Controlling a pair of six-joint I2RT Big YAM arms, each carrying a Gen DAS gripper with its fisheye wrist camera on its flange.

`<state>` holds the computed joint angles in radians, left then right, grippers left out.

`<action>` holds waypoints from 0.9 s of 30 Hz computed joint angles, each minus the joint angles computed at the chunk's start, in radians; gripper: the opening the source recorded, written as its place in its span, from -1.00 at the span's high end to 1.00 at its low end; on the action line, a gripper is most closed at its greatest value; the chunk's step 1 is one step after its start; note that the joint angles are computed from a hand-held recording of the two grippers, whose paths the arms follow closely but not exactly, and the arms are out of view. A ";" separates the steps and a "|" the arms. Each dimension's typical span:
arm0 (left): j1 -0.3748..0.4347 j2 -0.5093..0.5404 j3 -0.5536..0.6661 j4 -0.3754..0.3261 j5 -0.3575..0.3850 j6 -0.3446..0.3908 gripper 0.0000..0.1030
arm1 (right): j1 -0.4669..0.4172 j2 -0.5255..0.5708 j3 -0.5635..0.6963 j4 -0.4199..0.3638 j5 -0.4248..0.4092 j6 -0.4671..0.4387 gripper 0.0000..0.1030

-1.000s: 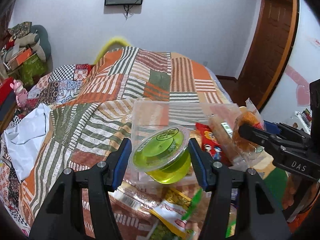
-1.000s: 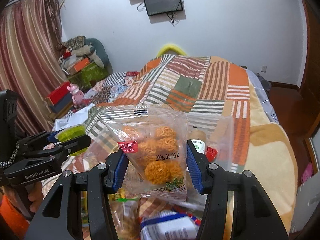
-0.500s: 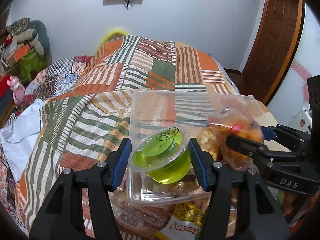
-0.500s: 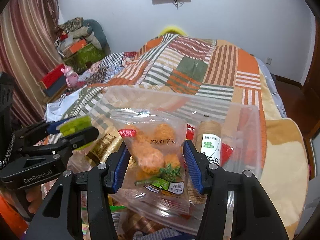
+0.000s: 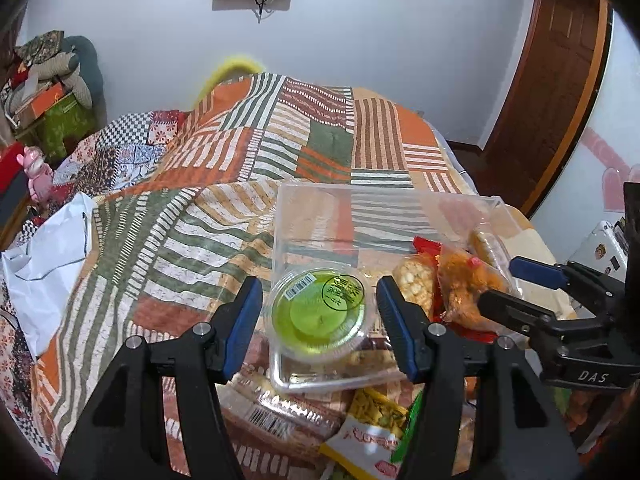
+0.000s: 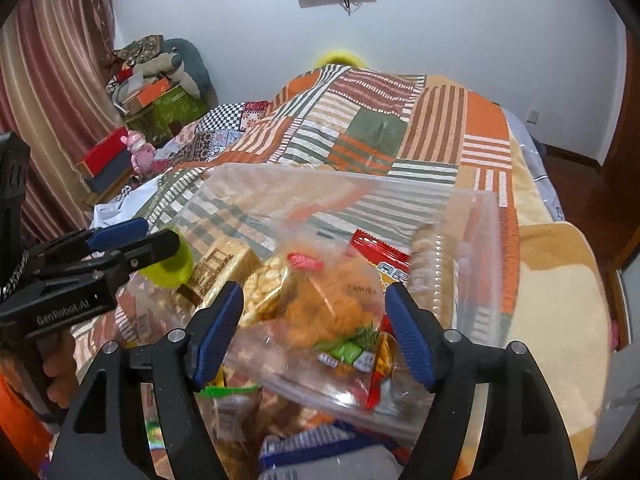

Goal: Organize snacks
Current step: 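Lower the jelly cup into the box with the left tool while the right drops the fried snacks, then grasp the blue-white snack bag with the right tool while the left grasps the yellow-white chip bag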

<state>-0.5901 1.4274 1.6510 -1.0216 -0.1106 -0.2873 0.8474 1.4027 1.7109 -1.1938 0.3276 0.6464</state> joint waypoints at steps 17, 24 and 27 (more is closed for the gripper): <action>-0.058 -0.143 -0.099 -0.102 -0.019 0.026 -0.62 | 0.102 -0.102 -0.076 -0.072 0.107 0.121 -0.96; -0.087 -0.143 -0.158 -0.114 -0.003 0.020 -0.62 | 0.092 -0.090 -0.130 -0.077 0.060 0.182 -0.96; -0.095 -0.129 -0.162 -0.098 0.020 0.015 -0.62 | 0.106 -0.092 -0.146 -0.109 0.080 0.185 -0.96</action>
<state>-0.6847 1.2988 1.4890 -1.1195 -0.0903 -0.2726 0.9530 1.3105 1.5652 -1.3027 0.4075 0.8313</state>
